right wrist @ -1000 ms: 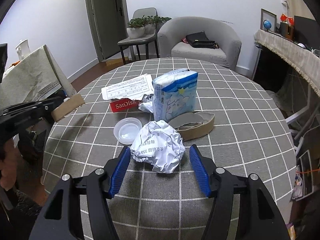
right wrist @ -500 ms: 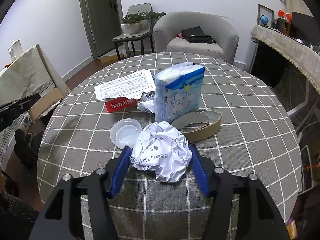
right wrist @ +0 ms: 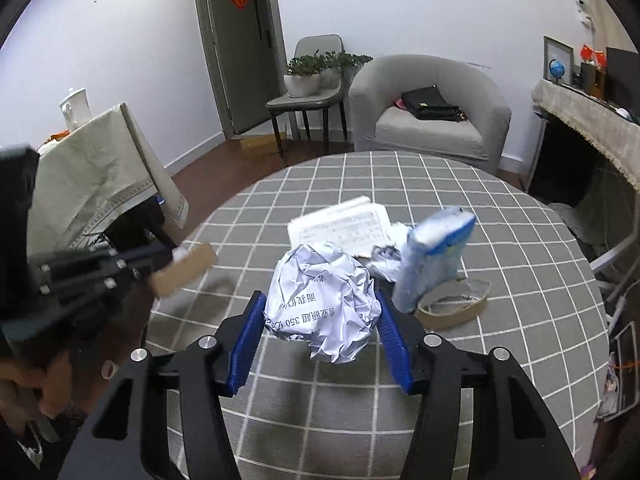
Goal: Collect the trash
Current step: 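Carry the foil ball with the right gripper over the bin while the left gripper drops the lid in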
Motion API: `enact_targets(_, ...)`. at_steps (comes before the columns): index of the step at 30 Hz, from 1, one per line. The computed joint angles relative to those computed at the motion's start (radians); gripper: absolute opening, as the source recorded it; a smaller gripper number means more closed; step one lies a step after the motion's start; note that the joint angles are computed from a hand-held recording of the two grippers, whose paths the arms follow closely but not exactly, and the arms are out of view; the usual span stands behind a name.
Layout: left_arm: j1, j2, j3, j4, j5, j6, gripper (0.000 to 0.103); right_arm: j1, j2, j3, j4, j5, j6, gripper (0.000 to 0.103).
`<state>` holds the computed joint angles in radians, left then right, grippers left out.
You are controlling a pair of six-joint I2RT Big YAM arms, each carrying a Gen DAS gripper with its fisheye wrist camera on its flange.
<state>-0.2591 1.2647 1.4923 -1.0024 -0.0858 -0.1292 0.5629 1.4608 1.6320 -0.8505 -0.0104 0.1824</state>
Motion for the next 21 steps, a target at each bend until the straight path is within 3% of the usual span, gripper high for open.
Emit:
enact_targets(8, 0.004, -0.030, -0.038, 0.009, 0.052, 0.064, 0.001, 0.017, 0.012, 0.024, 0.008, -0.037, 0.051, 0.056)
enact_targets(13, 0.034, -0.043, -0.053, 0.003, 0.104, 0.053, 0.001, 0.042, 0.032, 0.054, -0.006, -0.021, 0.046, 0.056)
enact_targets(21, 0.131, -0.076, -0.080, 0.001, 0.247, -0.002, 0.001, 0.073, 0.067, 0.091, -0.020, -0.015, 0.044, 0.056)
